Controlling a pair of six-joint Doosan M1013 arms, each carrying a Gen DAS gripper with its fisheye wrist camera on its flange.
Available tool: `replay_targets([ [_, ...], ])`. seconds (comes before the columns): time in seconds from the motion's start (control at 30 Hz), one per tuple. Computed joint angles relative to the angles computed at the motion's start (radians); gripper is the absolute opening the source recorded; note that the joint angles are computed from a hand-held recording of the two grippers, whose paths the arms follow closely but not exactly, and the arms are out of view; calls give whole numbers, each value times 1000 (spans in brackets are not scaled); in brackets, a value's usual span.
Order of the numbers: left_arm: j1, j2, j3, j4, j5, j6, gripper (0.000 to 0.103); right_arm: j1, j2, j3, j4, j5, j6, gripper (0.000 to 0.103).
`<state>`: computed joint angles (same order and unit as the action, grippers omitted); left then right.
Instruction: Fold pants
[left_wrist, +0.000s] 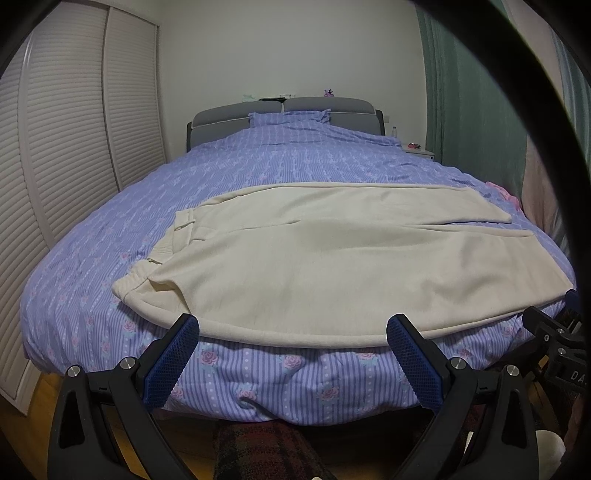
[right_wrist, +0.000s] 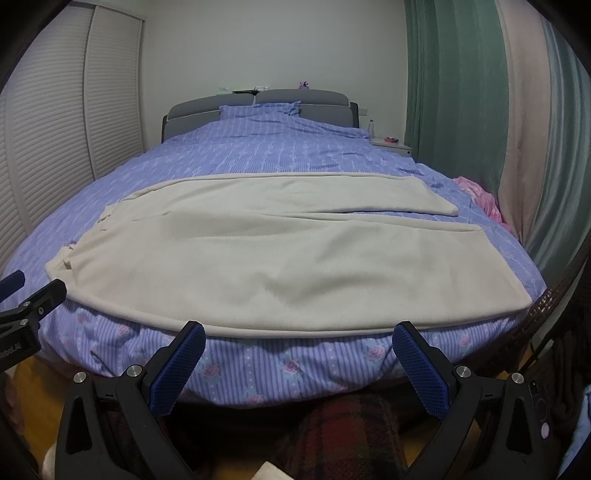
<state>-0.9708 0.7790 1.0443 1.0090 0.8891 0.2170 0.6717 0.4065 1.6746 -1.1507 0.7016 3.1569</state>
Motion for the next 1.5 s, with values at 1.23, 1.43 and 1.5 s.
replay_targets([
  [1.23,1,1,1,-10,-2,13,103,0,0,-1,1,2,-10,103],
  [1.43,2,2,0,-14,0,14,103,1,1,-2,4,3,-12,103],
  [1.5,3,2,-1,-18,3,16,103,1,5,-5,10,5,-20,103],
])
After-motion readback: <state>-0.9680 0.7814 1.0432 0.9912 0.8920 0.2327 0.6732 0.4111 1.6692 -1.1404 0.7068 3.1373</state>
